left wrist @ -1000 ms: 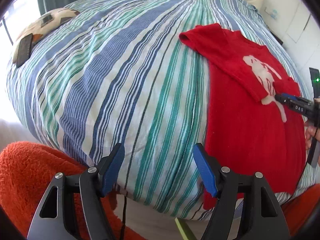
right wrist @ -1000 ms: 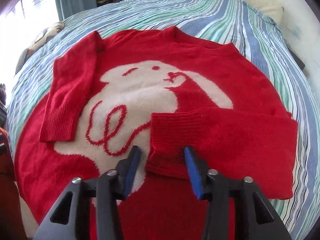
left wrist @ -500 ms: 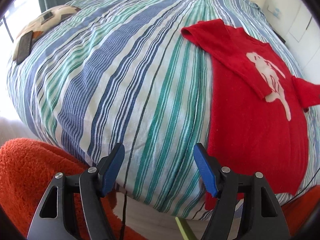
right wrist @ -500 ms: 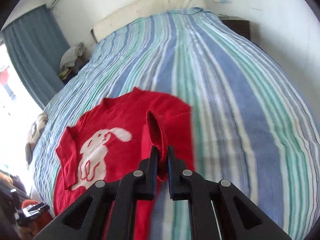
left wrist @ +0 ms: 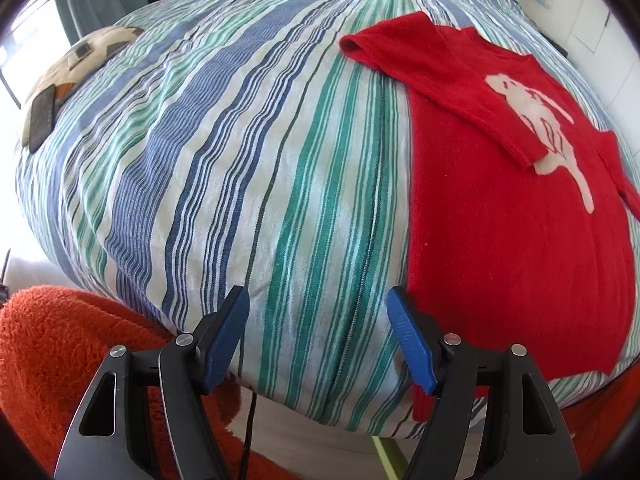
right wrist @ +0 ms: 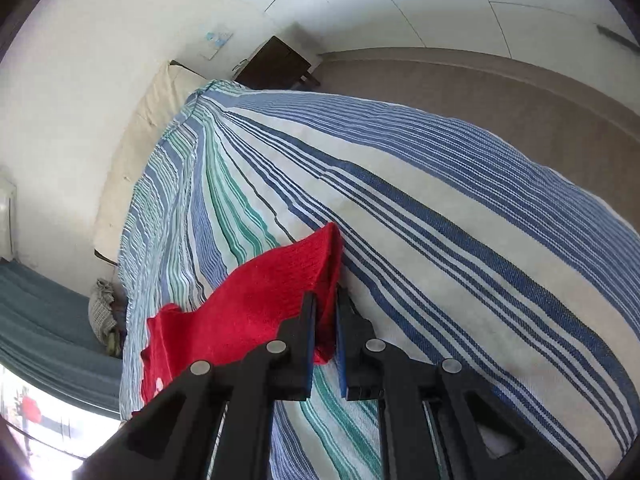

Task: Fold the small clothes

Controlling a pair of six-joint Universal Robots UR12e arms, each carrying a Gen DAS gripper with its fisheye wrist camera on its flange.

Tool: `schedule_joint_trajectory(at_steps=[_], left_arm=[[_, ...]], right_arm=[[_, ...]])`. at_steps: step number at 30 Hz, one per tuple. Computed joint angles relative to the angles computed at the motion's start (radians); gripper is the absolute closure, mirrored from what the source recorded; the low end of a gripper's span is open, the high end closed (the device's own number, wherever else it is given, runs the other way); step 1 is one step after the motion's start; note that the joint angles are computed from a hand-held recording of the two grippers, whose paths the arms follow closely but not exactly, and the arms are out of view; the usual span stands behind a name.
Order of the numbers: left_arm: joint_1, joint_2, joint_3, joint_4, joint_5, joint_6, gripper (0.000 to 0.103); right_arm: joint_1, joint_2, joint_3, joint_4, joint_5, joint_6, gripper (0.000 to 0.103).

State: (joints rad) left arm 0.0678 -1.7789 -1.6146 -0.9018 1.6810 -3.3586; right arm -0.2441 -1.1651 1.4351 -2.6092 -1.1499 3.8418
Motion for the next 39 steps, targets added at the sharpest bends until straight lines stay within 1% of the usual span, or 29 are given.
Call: schedule_joint_trajectory(at_steps=[2, 3, 4, 5, 6, 7, 8, 9, 10, 12, 13, 14, 16, 19, 20, 23, 26, 27, 28, 29, 30, 31, 32, 33, 34, 39], left_arm=[[-0.004, -0.002, 0.001, 0.001, 0.01, 0.009, 0.03], [-0.006, -0.002, 0.001, 0.0, 0.014, 0.01, 0.03], [-0.006, -0.004, 0.002, -0.003, 0.015, 0.011, 0.03], [-0.006, -0.005, 0.004, -0.006, 0.016, 0.009, 0.03], [-0.007, -0.006, 0.005, -0.009, 0.016, 0.007, 0.03], [-0.006, -0.006, 0.006, -0.012, 0.015, 0.005, 0.03], [-0.006, -0.007, 0.007, -0.015, 0.014, 0.004, 0.03], [-0.005, -0.006, 0.006, -0.015, 0.012, 0.003, 0.03], [-0.003, -0.004, 0.004, -0.013, 0.009, 0.0, 0.03], [0.001, 0.0, 0.0, -0.006, 0.002, -0.008, 0.03], [0.004, 0.001, -0.003, -0.003, -0.001, -0.013, 0.03], [0.007, 0.002, -0.004, -0.003, -0.004, -0.018, 0.03], [0.011, 0.001, -0.002, -0.012, -0.008, -0.023, 0.03], [0.013, 0.001, -0.002, -0.02, -0.016, -0.027, 0.03], [0.013, 0.001, -0.003, -0.017, -0.014, -0.026, 0.03], [0.011, 0.005, -0.008, -0.005, -0.009, -0.022, 0.03], [0.012, 0.007, -0.01, -0.006, -0.013, -0.021, 0.03], [0.012, 0.007, -0.011, -0.005, -0.015, -0.019, 0.03], [0.012, 0.007, -0.01, -0.005, -0.017, -0.016, 0.03], [0.013, 0.007, -0.01, -0.003, -0.02, -0.013, 0.03], [0.013, 0.007, -0.01, -0.001, -0.023, -0.01, 0.03], [0.013, 0.007, -0.01, 0.001, -0.026, -0.008, 0.03], [0.013, 0.008, -0.011, 0.002, -0.027, -0.006, 0.03], [0.013, 0.008, -0.011, 0.003, -0.029, -0.005, 0.029], [0.013, 0.008, -0.011, 0.002, -0.03, -0.006, 0.029], [0.013, 0.01, -0.013, 0.002, -0.027, -0.009, 0.029]], right_arm=[[-0.009, 0.004, 0.01, -0.044, 0.044, 0.034, 0.081], [-0.013, 0.008, 0.014, -0.074, 0.074, 0.05, 0.068], [-0.014, 0.01, 0.016, -0.094, 0.091, 0.056, 0.061], [-0.014, 0.011, 0.014, -0.09, 0.096, 0.045, 0.061], [-0.01, 0.016, -0.001, -0.055, 0.1, 0.017, 0.063], [-0.003, 0.019, -0.024, 0.008, 0.082, -0.03, 0.083], [0.011, 0.02, -0.051, 0.088, 0.028, -0.088, 0.101], [0.026, 0.018, -0.076, 0.155, -0.051, -0.137, 0.099], [0.039, 0.013, -0.093, 0.196, -0.129, -0.175, 0.099], [0.067, -0.003, -0.11, 0.245, -0.329, -0.249, 0.1], [0.075, -0.01, -0.107, 0.251, -0.401, -0.273, 0.1], [0.074, -0.017, -0.101, 0.266, -0.435, -0.278, 0.1], [0.066, -0.016, -0.107, 0.32, -0.418, -0.247, 0.1], [0.074, -0.006, -0.128, 0.367, -0.455, -0.278, 0.1], [0.074, -0.003, -0.134, 0.384, -0.454, -0.281, 0.1], [0.06, -0.007, -0.123, 0.39, -0.424, -0.261, 0.1], [0.055, -0.013, -0.114, 0.386, -0.412, -0.257, 0.1], [0.052, -0.016, -0.109, 0.383, -0.405, -0.257, 0.098], [0.048, -0.021, -0.102, 0.379, -0.393, -0.256, 0.093], [0.049, -0.019, -0.106, 0.38, -0.39, -0.251, 0.09], [0.047, -0.022, -0.105, 0.383, -0.388, -0.245, 0.083], [0.044, -0.028, -0.1, 0.386, -0.388, -0.239, 0.073], [0.043, -0.035, -0.096, 0.389, -0.394, -0.23, 0.068], [0.042, -0.041, -0.092, 0.393, -0.403, -0.22, 0.058], [0.046, -0.039, -0.101, 0.402, -0.418, -0.205, 0.054], [0.045, -0.063, -0.093, 0.446, -0.498, -0.109, 0.053]])
